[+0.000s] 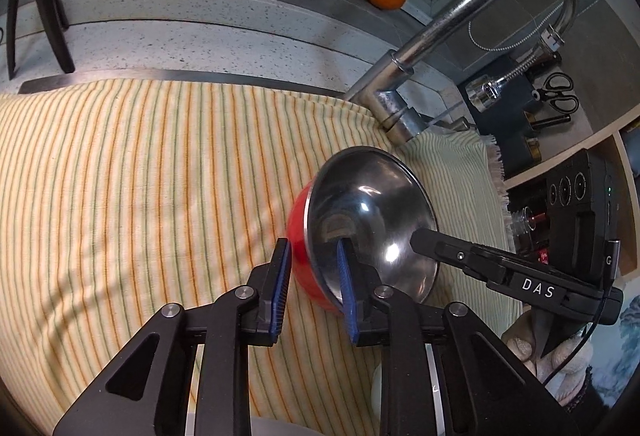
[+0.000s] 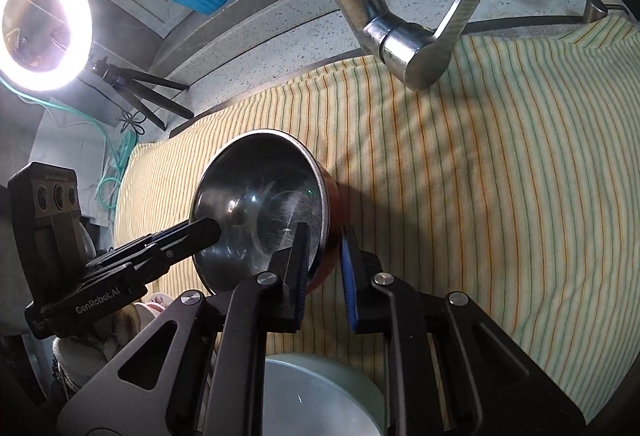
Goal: Organize plates and bowls
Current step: 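Close both grippers on the rim of the red steel bowl, then carry the red steel bowl with both grippers over the large steel bowl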
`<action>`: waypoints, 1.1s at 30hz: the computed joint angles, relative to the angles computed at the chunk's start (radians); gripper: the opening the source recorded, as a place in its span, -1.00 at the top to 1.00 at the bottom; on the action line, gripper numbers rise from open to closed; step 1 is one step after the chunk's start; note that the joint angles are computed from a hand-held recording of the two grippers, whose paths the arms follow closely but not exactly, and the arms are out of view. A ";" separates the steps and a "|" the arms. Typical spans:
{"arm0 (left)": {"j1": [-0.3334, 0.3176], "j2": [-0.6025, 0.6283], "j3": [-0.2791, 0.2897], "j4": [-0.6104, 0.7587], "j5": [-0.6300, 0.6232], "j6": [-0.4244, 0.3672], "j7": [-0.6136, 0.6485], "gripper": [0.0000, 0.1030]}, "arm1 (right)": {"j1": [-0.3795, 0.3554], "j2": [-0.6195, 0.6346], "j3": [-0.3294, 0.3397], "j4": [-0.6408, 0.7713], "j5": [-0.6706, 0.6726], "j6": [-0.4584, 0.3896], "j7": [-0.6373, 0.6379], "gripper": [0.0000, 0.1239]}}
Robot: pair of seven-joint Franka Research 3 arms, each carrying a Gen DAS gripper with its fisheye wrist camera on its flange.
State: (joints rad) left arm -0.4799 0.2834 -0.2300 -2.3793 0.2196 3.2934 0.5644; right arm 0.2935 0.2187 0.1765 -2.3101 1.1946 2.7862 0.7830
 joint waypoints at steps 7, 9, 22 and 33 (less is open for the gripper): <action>-0.044 -0.032 0.039 -0.013 0.003 -0.011 0.003 0.61 | 0.008 -0.021 0.002 -0.013 -0.005 0.002 0.028 0.76; -0.084 -0.051 0.078 -0.028 0.000 -0.008 0.004 0.61 | 0.016 -0.035 0.004 -0.020 0.001 0.010 0.026 0.76; -0.607 -0.266 0.456 -0.240 -0.650 0.069 0.496 0.61 | 0.133 -0.177 0.020 -0.097 0.056 0.066 0.031 0.76; -0.418 -0.474 0.097 -0.391 -1.333 0.153 0.961 0.61 | 0.256 -0.198 0.053 -0.073 0.053 0.087 0.068 0.76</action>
